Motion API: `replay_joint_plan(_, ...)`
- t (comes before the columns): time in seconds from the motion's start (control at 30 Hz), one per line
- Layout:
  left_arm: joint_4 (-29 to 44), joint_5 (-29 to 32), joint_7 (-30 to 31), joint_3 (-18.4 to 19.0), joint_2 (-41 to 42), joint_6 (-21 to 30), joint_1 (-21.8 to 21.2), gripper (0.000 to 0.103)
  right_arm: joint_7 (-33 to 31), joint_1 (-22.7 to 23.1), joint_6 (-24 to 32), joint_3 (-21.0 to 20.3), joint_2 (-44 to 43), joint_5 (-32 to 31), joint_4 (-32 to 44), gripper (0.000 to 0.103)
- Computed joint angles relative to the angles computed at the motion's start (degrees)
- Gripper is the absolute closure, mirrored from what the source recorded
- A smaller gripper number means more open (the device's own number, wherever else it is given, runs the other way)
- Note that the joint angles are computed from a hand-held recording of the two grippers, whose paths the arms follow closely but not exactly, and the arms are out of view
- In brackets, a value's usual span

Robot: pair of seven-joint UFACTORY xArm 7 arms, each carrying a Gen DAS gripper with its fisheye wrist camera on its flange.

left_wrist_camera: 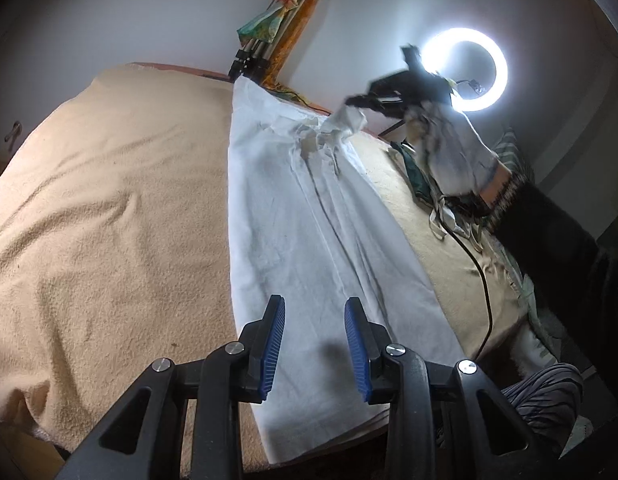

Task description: Fold small clothes

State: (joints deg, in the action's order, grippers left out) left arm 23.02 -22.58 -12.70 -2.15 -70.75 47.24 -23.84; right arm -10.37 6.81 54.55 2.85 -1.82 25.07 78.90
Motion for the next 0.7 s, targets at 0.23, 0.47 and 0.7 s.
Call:
replay_joint_plan(0.23,-0.19,-0.17,0.13,0.17,0.59,-0.42,-0.32,0.073,0.17,2.91,2.41,3.32,11.22,-5.94,9.65,0.095)
replay_joint_plan(0.47,0.09,1.08,-0.58,-0.75,0.45,-0.61,0.84,0.073,-3.96,-0.64,0.51,2.52,5.91,4.5,5.14,0.062)
replay_joint_plan(0.7,0.48,2.39,-1.35,-0.86,-0.2,0.95,1.67,0.071,-4.22,-3.62,2.18,-3.78,-12.24,6.59,-8.93,0.061)
